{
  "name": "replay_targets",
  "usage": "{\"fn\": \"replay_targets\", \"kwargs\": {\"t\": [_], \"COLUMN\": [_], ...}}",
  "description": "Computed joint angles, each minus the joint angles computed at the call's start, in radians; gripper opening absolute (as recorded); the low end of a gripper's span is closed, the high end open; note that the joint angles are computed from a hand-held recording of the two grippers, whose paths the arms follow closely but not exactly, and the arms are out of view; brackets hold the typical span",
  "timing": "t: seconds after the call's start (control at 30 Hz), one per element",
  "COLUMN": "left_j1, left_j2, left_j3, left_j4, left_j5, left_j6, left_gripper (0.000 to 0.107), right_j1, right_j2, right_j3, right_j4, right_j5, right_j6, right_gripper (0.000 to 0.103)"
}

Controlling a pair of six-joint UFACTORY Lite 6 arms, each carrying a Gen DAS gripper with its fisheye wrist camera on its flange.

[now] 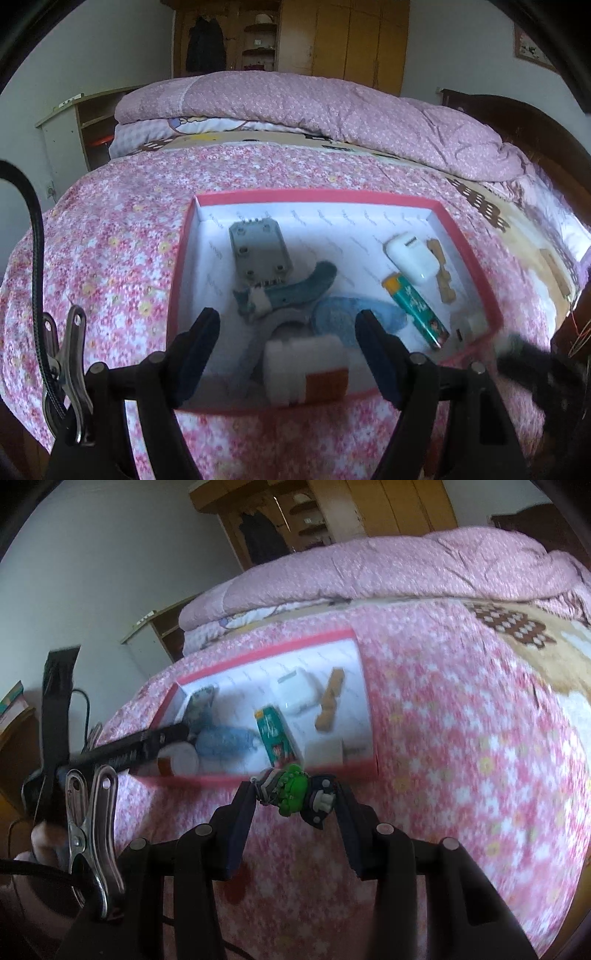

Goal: Organize rigid objects
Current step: 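Carry the green figure into the tray and open the right gripper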

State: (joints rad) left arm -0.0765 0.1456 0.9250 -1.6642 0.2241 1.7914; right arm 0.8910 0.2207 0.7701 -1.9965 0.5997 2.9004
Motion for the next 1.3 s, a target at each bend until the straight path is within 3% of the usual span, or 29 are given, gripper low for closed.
{"fn": "replay_targets", "kwargs": {"t": [0.07,0.17,0.5,0.67,0.87,1.0,1.3], "left_j1": [0.002,-0.009,-0.034,-0.056,-0.060,-0.062,-0.050], "left_j2": [-0.025,-0.054,-0.072,-0.096,-0.083,-0.099,-0.182], "left_j3": [-0.032,-0.073,-0.104,-0.141,-0.133,-0.147,-0.209], "left_j4": [-0.020,-0.194,-0.269,-0.464,-0.419,-0.425,-0.270], "left_j5": [0.005,-0.017,-0.017,-0.017,-0.004,-0.008,0.000], "left_j6": [0.023,0.159,0.241,0.470,0.430,0.439,0.303], "left_gripper": [0.079,0.079,0.079,0.079,0.079,0.079,0.079], "right_j1": [-0.030,-0.068,-0.162,-0.185,-0.171,-0.156,-0.086], "right_j2": [0.004,0.025,0.093,0.144,0.151,0.115,0.039], "right_j3": [0.021,0.057,0.182,0.233,0.241,0.208,0.129], "right_j4": [-0.027,-0.049,-0.055,-0.035,-0.003,-0.045,-0.011], "right_j5": [-0.016,-0.043,-0.134,-0.164,-0.137,-0.107,-0.076], "right_j6": [-0.003,-0.021,-0.116,-0.145,-0.166,-0.113,-0.096], "right_gripper": [0.045,0.045,0.045,0.045,0.046,0.056,0.056]}}
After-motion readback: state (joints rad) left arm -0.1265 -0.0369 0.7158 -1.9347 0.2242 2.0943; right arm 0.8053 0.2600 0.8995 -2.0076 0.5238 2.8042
